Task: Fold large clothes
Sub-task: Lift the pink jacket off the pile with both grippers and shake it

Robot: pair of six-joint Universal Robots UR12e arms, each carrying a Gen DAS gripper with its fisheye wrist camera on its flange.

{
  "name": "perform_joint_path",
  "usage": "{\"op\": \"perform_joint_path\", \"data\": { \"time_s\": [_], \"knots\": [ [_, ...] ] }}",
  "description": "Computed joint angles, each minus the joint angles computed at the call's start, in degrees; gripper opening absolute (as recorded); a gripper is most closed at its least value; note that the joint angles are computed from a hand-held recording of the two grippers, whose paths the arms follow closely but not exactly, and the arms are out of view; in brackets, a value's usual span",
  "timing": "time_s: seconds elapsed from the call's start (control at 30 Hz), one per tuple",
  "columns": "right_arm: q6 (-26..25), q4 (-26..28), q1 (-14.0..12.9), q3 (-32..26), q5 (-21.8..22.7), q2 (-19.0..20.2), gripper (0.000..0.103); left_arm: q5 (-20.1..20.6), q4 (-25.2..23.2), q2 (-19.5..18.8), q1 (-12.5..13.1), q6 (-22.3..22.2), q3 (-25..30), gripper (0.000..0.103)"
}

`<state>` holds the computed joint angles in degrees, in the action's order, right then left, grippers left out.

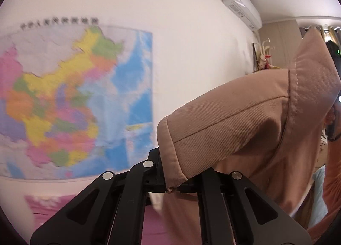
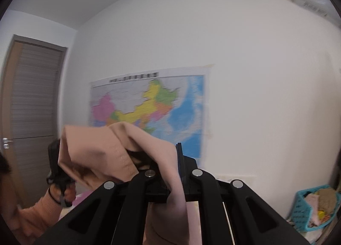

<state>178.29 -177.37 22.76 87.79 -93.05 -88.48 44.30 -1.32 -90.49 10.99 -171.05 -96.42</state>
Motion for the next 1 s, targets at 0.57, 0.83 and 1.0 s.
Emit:
{"op": "perform_joint_path", "data": {
  "time_s": [0.57, 0.83, 1.0],
  "knots": [
    [12.58, 16.97, -5.36, -11.41, 20.39, 14.26, 0.006, 18.73, -22.92, 1.43, 1.45, 5.14, 2.46, 0.005],
    [15.05, 40.55, -5.64, -24.40, 17.26, 30.68, 0.005, 32.73, -42.10, -12.62, -0.93, 0.42, 9.22, 0.005],
    [16.74, 44.36, -5.95, -27.99, 17.53, 34.53, 0.005, 30.95, -45.05, -16.33, 0.27, -2.69, 11.88, 0.005]
  ]
}}
